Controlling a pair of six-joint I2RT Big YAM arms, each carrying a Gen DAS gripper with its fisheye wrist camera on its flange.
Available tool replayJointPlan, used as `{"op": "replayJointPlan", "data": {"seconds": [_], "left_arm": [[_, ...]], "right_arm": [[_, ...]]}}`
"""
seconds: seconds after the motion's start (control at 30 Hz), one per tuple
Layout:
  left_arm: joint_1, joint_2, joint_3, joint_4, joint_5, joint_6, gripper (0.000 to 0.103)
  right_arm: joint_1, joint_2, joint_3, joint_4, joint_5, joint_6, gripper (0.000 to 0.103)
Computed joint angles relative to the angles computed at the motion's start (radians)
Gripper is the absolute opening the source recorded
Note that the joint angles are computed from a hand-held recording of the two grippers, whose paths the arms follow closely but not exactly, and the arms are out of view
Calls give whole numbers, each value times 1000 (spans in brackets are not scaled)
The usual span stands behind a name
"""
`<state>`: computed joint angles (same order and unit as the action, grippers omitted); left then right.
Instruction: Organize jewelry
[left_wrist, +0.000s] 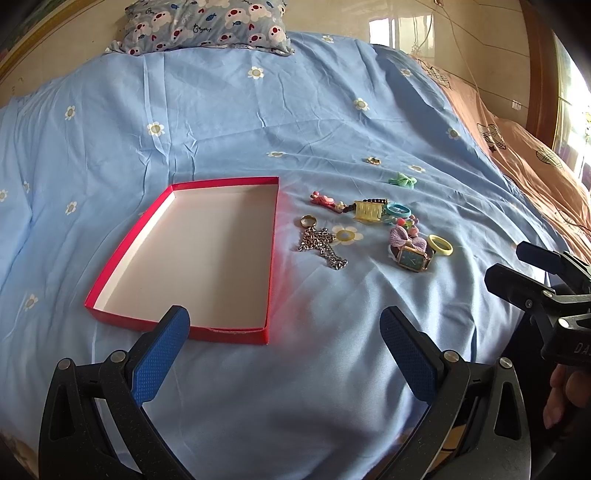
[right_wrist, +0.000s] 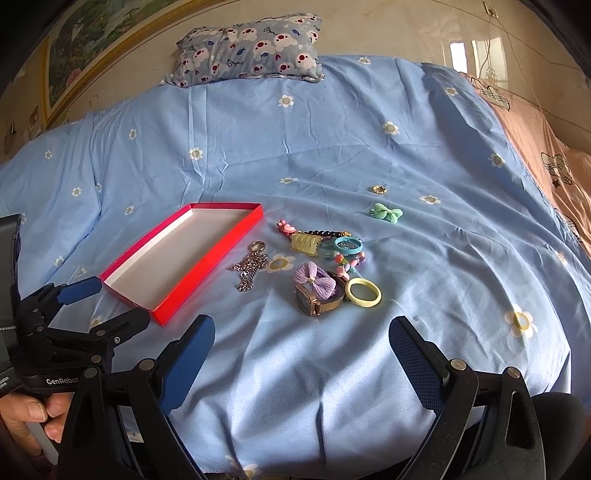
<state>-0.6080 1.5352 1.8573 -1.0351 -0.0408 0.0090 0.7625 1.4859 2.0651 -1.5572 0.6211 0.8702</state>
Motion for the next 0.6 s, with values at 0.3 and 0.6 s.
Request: {"op": "replayJointPlan", "data": {"seconds": [0.3,0.6], "left_arm": [[-5,9,6,-1,-8,-4,103],[-5,10,2,5,-6,-4,103]], "right_arm": [[4,-2,-4,7,1,-7,96],[3,-6,-10,17,1,-7,96]]}}
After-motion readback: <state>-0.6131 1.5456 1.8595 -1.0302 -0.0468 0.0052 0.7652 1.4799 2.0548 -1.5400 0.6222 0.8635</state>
